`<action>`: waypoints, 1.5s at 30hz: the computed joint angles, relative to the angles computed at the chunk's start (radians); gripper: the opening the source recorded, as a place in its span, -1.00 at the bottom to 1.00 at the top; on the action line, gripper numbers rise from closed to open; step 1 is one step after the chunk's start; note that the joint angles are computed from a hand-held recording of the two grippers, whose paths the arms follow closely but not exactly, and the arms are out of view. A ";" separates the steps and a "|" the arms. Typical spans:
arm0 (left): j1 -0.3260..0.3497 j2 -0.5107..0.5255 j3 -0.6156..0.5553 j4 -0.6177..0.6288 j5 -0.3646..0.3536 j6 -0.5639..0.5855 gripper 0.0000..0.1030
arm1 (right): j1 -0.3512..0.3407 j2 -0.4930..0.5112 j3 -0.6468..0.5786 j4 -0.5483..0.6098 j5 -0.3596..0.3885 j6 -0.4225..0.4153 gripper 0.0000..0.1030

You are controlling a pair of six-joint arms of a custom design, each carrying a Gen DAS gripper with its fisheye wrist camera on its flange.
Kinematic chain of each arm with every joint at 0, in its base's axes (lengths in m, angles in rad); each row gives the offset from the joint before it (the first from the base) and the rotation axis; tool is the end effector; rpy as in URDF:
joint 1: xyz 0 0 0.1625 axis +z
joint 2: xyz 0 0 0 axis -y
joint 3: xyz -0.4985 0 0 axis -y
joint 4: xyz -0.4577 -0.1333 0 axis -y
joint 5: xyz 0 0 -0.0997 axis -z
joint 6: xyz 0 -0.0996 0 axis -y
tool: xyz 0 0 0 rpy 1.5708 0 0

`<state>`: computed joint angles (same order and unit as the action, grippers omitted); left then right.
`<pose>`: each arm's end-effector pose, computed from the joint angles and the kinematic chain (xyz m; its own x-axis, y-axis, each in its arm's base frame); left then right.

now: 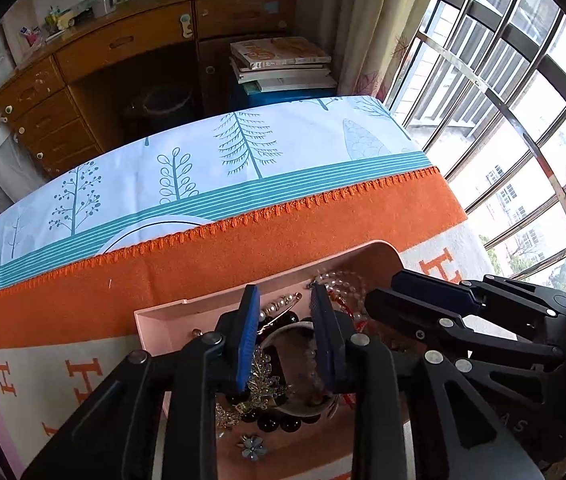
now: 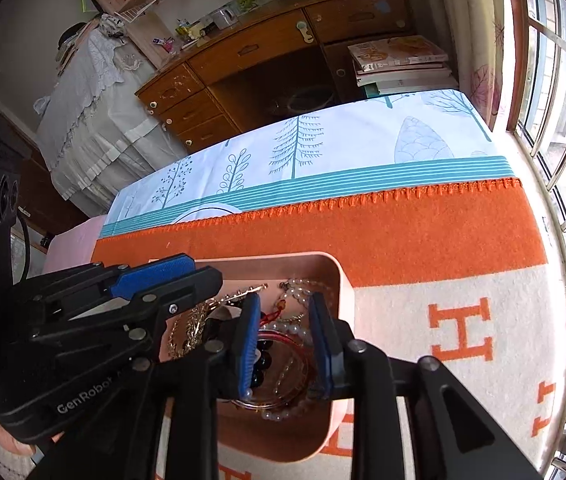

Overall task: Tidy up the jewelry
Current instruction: 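Lower the pearl brooch and coin pendant into the pink tray with both tools, then grasp the pink-stone ring with left tool while right tool grasps the red-stone ring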

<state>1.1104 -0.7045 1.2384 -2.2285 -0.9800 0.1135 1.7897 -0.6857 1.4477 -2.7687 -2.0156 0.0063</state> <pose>-0.2232 -0.8749 0.1827 -0.7197 0.4061 -0.5632 0.5258 0.8485 -0.0601 0.2718 -0.8055 0.1228 -0.9218 -0.0131 0.3874 -0.1911 0.8850 -0.4247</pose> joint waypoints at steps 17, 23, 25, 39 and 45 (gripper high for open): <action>-0.064 -0.227 0.305 -0.191 0.087 -0.002 0.49 | 0.055 -0.108 0.192 -0.123 0.019 -0.031 -0.50; -0.105 -0.359 0.455 -0.262 0.102 -0.001 0.62 | 0.096 -0.157 0.288 -0.180 0.020 -0.060 -0.50; -0.116 -0.404 0.509 -0.287 0.105 -0.006 0.69 | 0.106 -0.171 0.323 -0.201 0.025 -0.067 -0.50; -0.106 -0.587 0.823 -0.410 0.101 -0.140 0.70 | 0.131 -0.162 0.524 -0.369 0.021 -0.202 -0.50; -0.078 -0.604 0.893 -0.495 0.146 -0.212 0.70 | 0.128 -0.128 0.545 -0.358 0.011 -0.251 -0.50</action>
